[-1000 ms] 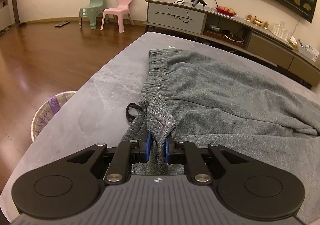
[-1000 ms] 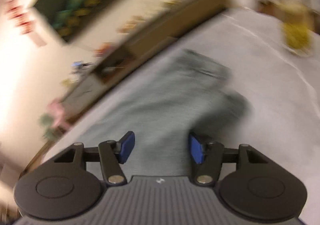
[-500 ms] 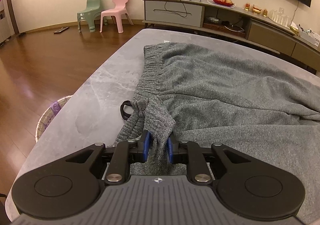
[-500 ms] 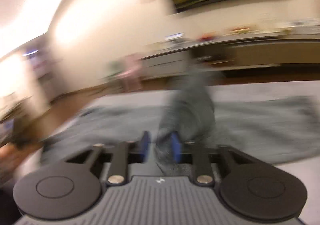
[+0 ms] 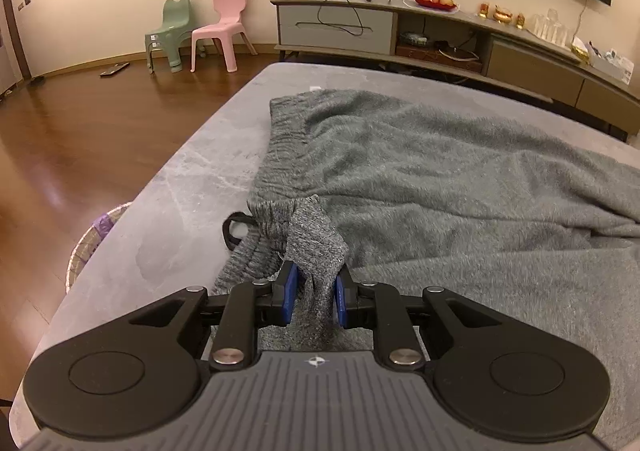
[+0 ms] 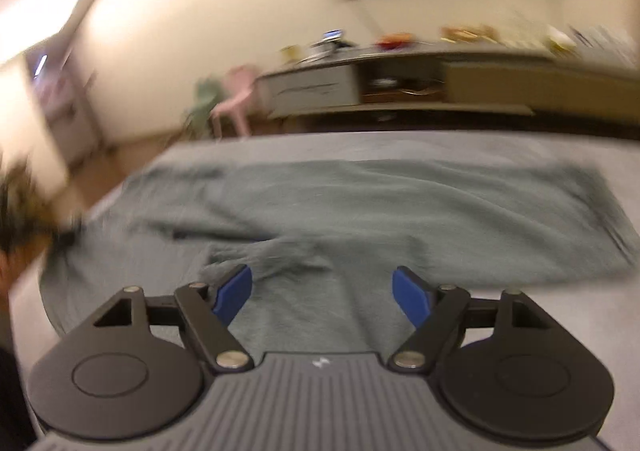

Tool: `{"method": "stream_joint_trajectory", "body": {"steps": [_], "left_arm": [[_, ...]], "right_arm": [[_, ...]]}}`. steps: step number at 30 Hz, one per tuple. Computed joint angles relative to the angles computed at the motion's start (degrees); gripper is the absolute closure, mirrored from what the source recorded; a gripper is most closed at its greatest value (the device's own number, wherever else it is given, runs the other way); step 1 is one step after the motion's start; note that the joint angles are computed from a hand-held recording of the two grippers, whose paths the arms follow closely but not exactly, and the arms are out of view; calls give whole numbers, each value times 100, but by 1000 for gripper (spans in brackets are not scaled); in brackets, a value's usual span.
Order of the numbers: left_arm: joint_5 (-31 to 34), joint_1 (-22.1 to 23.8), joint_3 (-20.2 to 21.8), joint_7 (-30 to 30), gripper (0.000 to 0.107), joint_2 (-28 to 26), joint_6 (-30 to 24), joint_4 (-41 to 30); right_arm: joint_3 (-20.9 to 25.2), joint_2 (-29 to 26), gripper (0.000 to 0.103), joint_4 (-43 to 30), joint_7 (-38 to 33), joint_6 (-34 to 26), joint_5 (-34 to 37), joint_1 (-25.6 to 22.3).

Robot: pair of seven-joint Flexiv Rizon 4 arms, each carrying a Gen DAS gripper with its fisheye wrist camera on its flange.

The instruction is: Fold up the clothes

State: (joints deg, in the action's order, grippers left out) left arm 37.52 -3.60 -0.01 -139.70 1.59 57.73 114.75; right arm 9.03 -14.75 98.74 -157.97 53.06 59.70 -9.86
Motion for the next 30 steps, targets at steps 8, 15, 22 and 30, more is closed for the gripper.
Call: {"method": "stream_joint_trajectory", "body": {"steps": [8, 15, 22, 30], "left_arm": [[0, -102, -24, 162, 81, -173, -209, -88], [-159, -52, 90, 66, 81, -43, -41, 57], [-53, 120, 30, -464, 56, 571, 70, 425], [-839, 570, 239, -628, 30, 1469, 396, 1409]], "right_arm": [[111, -120, 102, 836, 1458, 1733, -2008, 948], [-344, 863, 102, 604, 2575, 714, 367, -551], [-963, 936, 89, 1429, 4985, 1135, -480, -577], [-589, 762, 61, 1531, 4871, 2055, -1632, -35]]}}
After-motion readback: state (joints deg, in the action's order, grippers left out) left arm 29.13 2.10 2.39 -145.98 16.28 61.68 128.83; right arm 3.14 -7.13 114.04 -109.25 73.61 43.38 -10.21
